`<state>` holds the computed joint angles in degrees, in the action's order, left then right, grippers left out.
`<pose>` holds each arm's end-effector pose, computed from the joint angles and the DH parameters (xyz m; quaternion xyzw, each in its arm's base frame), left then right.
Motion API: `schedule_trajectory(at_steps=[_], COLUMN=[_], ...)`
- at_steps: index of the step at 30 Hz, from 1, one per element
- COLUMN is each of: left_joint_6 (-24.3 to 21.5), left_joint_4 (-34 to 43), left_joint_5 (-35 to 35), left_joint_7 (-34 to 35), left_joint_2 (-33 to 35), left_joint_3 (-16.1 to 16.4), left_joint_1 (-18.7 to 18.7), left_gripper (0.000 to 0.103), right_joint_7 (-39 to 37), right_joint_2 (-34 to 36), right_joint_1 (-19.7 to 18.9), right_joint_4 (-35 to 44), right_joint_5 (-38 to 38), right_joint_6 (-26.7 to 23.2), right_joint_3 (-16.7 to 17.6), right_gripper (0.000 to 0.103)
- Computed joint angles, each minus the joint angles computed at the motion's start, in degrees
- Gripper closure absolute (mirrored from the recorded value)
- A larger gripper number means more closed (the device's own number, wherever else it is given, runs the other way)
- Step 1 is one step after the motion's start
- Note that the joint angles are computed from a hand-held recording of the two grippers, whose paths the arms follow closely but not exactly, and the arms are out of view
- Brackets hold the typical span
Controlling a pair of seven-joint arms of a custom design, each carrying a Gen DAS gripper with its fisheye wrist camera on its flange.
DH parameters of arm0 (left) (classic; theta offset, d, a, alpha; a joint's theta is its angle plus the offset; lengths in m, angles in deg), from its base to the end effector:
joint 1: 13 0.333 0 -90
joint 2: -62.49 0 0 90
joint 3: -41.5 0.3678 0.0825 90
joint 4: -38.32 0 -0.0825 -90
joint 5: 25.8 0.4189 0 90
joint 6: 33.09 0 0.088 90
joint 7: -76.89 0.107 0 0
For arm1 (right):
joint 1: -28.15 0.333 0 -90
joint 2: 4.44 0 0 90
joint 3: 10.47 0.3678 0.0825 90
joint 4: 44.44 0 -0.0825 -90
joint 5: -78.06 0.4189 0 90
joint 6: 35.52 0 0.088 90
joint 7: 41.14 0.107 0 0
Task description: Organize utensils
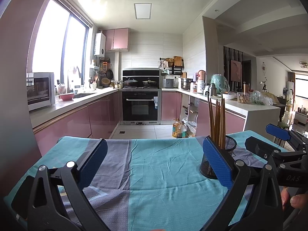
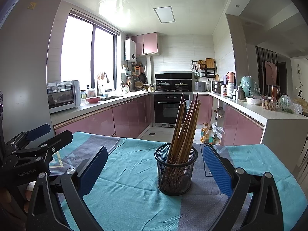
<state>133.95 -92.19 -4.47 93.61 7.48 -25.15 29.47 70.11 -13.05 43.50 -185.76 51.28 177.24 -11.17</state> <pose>0.3855 -0.3889 0.5762 -0.5961 0.4927 -0.4093 0.4841 0.4700 0.1840 0.5434 -0.6667 0.4037 -0.3101 0.5444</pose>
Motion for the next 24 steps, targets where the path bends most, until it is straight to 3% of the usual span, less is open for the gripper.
schedule_trajectory(at_steps=[24], left_joint_6=[-0.1], left_joint_4=[0.1], left_joint_5=[0.3], left_joint_7=[-0.2], left_joint_2=[0.2], left_joint_3=[0.0], left_joint_1=[0.0], left_gripper=[0.006], right_joint_7=[-0.2], right_joint_2=[-0.1], right_joint_1=[0.1], right_joint_4=[-0.1], right_joint_5=[0.4], right_joint_6=[0.0], right_joint_3=[0.1], right_gripper=[0.007])
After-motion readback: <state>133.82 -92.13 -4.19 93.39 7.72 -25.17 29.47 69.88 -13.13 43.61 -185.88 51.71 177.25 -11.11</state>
